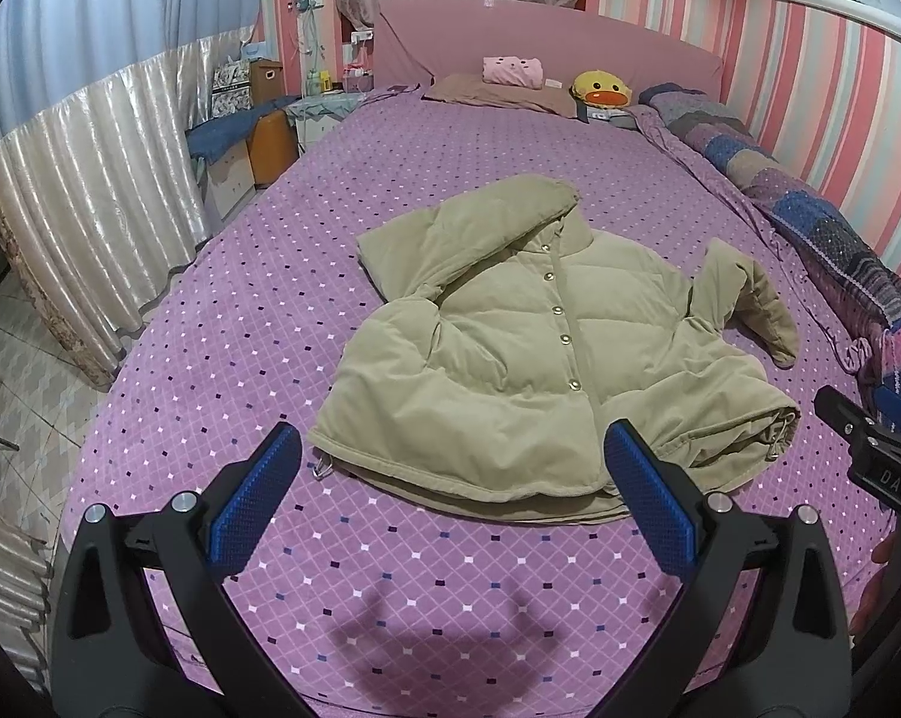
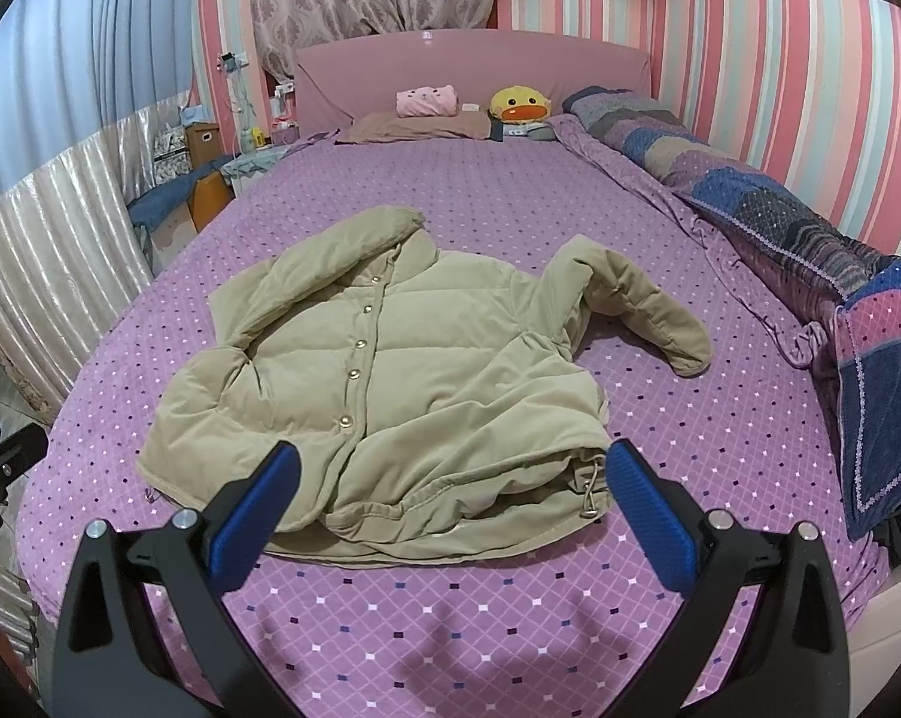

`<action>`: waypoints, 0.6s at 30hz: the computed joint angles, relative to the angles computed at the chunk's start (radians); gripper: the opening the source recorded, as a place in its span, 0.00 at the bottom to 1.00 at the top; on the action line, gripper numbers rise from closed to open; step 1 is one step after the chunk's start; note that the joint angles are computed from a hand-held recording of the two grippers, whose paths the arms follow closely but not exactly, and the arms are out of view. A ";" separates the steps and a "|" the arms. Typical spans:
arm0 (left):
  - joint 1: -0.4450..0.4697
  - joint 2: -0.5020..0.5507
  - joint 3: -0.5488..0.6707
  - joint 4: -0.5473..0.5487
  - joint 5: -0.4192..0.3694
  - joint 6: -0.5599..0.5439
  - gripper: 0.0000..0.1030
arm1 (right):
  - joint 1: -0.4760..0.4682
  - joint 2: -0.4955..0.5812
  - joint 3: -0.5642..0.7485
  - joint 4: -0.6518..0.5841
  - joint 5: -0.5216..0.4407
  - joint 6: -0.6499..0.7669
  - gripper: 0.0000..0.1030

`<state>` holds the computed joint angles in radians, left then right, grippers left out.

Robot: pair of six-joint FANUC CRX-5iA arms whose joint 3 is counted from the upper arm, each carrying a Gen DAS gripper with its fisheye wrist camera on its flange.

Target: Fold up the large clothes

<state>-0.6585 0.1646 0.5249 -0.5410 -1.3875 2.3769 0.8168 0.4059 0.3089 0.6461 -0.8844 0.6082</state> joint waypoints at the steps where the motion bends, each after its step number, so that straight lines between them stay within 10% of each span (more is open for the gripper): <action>1: -0.001 -0.001 -0.001 -0.001 0.001 0.002 0.97 | 0.000 -0.001 -0.001 0.000 0.000 0.000 0.98; 18: 0.022 -0.003 -0.018 0.025 0.033 -0.015 0.97 | -0.001 0.014 0.000 0.004 0.003 -0.007 0.98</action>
